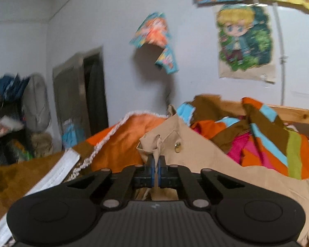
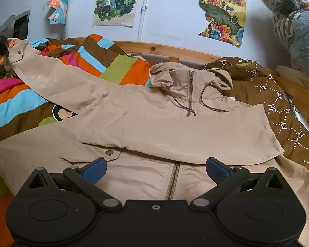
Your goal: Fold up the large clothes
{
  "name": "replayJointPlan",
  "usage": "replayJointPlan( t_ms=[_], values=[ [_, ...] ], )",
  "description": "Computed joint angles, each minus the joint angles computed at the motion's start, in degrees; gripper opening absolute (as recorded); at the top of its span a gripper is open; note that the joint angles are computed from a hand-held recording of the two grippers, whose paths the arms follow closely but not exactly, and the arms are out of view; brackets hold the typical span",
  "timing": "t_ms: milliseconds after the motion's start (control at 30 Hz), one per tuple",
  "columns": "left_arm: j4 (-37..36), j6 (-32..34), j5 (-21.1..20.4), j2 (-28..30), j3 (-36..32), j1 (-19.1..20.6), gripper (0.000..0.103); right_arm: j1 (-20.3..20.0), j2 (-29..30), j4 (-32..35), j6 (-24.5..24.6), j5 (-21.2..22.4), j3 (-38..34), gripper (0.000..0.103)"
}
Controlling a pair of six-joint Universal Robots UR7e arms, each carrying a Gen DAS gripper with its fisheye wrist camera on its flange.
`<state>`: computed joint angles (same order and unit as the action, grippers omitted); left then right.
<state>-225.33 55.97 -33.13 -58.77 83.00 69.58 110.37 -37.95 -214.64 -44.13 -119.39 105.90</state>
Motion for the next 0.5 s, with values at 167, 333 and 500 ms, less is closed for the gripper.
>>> replayJointPlan(
  t_ms=[167,333,500],
  values=[
    [-1.6,5.4,-6.4,-1.9,4.9,-2.6,0.001,0.0,-0.3,-0.3,0.5,0.4,0.3,0.102],
    [4.3,1.3,-12.7,-4.5,10.4,-7.5,0.001,-0.6,-1.5,0.9,4.0,1.8,0.5,0.102],
    [13.4,-9.6,-16.8,-4.7,16.7,-12.8,0.001,-2.0,-4.6,1.7,13.0,5.4,0.7,0.102]
  ],
)
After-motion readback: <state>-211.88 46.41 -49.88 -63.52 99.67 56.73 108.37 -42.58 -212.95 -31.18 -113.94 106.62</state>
